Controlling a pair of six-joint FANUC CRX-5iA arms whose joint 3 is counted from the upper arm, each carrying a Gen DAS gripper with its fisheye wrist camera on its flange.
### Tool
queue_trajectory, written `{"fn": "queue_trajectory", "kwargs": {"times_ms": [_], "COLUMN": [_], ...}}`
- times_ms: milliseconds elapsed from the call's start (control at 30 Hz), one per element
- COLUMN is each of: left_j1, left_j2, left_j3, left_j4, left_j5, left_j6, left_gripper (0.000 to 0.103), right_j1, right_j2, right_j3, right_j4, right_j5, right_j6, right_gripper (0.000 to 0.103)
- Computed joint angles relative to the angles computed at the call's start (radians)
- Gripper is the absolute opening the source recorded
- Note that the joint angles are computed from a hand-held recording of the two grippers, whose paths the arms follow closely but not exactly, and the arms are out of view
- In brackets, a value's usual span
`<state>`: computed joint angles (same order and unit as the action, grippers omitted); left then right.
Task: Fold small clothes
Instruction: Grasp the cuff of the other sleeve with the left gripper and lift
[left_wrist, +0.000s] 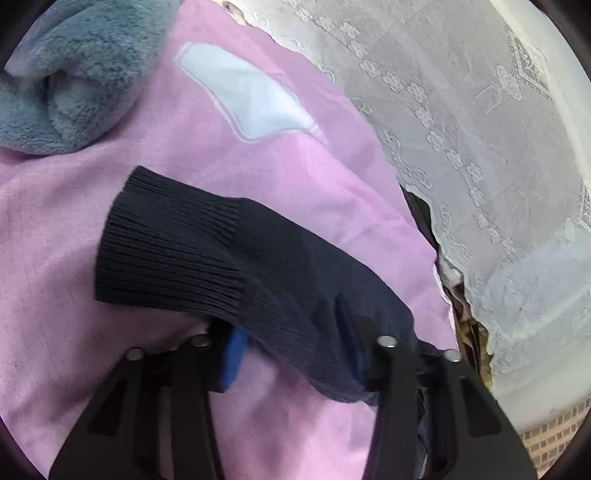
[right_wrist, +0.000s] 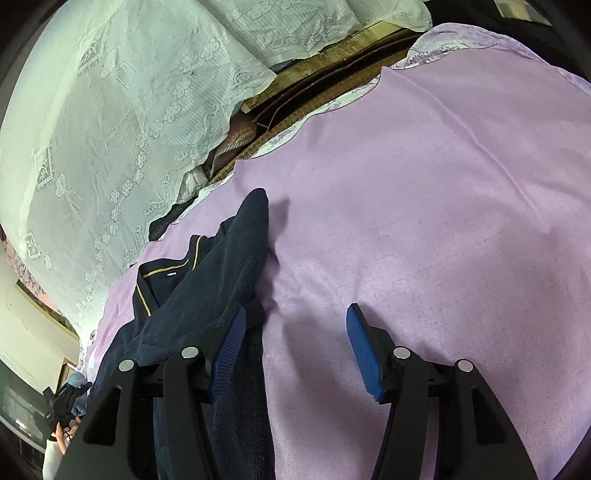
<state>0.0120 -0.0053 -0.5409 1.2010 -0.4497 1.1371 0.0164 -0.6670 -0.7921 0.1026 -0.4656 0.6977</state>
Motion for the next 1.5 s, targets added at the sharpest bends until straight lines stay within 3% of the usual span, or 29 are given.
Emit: {"fn": "queue_trajectory", "kwargs": {"times_ms": [233,400,533,767,1067,1500], "left_j1": [-0.001,-0.002,-0.003,-0.044,-0.199,-0.435], "left_j2": [-0.013,-0.038,-0.042,-0.034,-0.028,0.077], "left_j3": [0.002,0.032,0.12,0.238,0.365,0.566], "left_j4": [-0.071,-0.24,-0.495,-0.583,-0.73,-0.914], "left_j5": [0.033,0.035,-0.001,-0.095,-0.11,-0.15], "left_j6": [0.019,0.082,0.223,0.243,0.3,0.41], "left_gripper": [0.019,0.013,0.013,0.012,0.012,0.012], "right_j1": [0.001,0.008,0.009,0.01,0.025,0.014], "right_j2": [0.007,0.01,0.011,0.011,0.035,0.055], "right_j3": [0.007,0.006,0.007,0.003,0.02,0.041], "right_j4": [-0.004,0.013,0.014,0.021,0.047,0.016], "right_j5": [-0.007,-0.012,-0.013,-0.005,-0.026,-0.031], "right_j6": [0.01,-0.004,-0.003,-0.019,-0.006,0.038], "right_gripper": [0.058,0.059,0.06,0.06,0.068,0.07]}}
